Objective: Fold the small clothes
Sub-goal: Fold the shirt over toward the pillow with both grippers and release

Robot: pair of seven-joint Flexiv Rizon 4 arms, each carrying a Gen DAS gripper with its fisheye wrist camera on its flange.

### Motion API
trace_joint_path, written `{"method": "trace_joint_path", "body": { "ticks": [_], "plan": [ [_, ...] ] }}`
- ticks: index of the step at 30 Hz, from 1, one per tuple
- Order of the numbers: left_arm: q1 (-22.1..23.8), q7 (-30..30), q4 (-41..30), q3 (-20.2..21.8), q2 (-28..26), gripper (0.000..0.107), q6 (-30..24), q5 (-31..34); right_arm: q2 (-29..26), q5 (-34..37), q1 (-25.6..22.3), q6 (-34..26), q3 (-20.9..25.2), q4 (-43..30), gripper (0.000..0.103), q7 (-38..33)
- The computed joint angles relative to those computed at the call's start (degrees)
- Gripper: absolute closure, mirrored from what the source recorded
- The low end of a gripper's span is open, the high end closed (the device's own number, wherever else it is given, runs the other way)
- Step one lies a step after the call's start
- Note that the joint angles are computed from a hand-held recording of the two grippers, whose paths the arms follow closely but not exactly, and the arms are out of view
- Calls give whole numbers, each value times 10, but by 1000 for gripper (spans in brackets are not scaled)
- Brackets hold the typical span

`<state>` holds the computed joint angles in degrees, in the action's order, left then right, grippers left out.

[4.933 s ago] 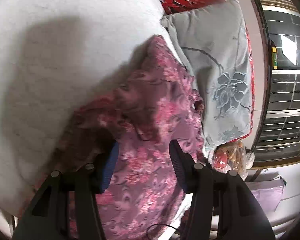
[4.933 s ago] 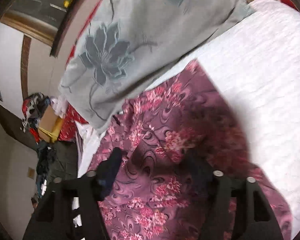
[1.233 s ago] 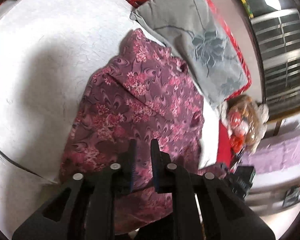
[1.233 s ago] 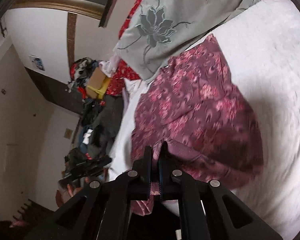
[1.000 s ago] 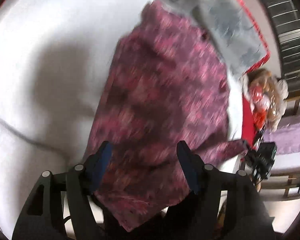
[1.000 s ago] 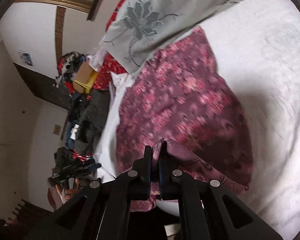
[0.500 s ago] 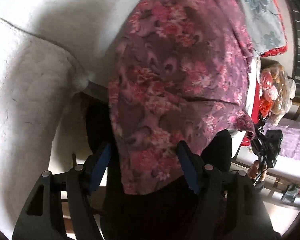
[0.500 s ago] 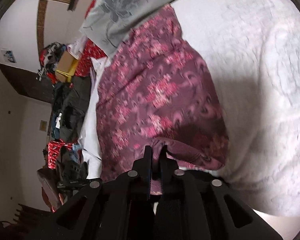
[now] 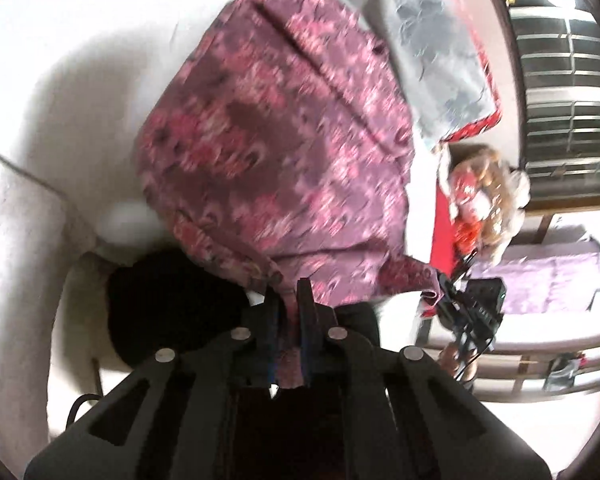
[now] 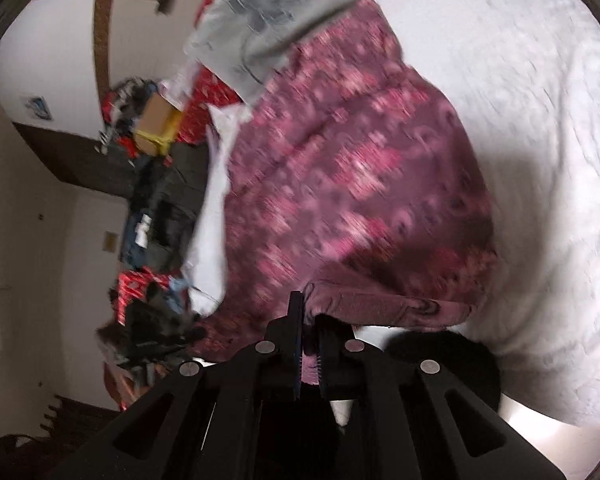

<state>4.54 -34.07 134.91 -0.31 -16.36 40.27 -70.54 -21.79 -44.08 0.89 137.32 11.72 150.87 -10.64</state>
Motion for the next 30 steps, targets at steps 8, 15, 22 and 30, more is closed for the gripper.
{"method": "trace_joint_path", "body": {
  "ticks": [8, 15, 22, 30],
  "plan": [
    [-5, 5, -98, -26, -48, 101, 31, -73, -34, 77, 14, 36, -8, -70, 98, -9],
    [3, -43, -249, -60, -140, 101, 79, -57, -96, 99, 0, 34, -19, -171, 98, 7],
    [5, -217, -469, -79, -300, 101, 131, 78, -186, 210, 13, 18, -37, -286, 98, 24],
    [55, -316, -576, -128, -373, 99, 64, 167, -213, 296, 18, 13, -45, -310, 90, 30]
  ]
}}
